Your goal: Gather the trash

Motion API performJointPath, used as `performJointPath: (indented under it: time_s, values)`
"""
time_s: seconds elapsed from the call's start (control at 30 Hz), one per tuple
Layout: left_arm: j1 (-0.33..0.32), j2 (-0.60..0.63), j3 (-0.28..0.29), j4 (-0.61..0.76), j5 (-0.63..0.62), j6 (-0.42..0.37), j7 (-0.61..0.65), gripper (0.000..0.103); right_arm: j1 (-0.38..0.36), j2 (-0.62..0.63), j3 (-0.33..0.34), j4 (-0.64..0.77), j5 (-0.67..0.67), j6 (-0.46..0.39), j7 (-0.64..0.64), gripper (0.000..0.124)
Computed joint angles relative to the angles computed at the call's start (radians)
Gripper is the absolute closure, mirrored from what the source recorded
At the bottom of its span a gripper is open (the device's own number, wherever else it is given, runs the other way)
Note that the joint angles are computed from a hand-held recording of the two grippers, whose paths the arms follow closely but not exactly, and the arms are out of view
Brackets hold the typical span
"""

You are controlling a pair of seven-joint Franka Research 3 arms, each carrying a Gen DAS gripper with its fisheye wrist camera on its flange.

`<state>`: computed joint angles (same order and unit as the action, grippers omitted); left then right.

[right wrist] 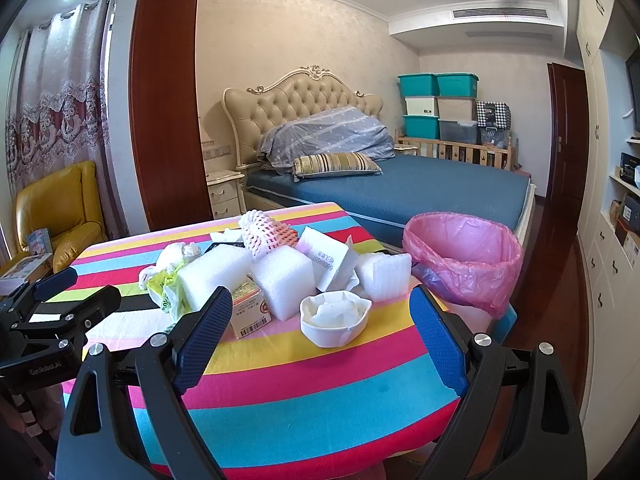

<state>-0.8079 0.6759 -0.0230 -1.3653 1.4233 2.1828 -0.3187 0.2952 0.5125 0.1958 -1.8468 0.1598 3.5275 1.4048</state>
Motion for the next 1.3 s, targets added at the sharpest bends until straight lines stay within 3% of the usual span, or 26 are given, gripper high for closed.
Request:
performJointPath:
  time_s: [1.3]
  values:
    - [-0.002,0.002,-0.001,0.0,-0.005,0.003,-0.001,0.004,-0.033,-0.003,0.026,-0.003,-0.022,-0.033,0.044,0.039]
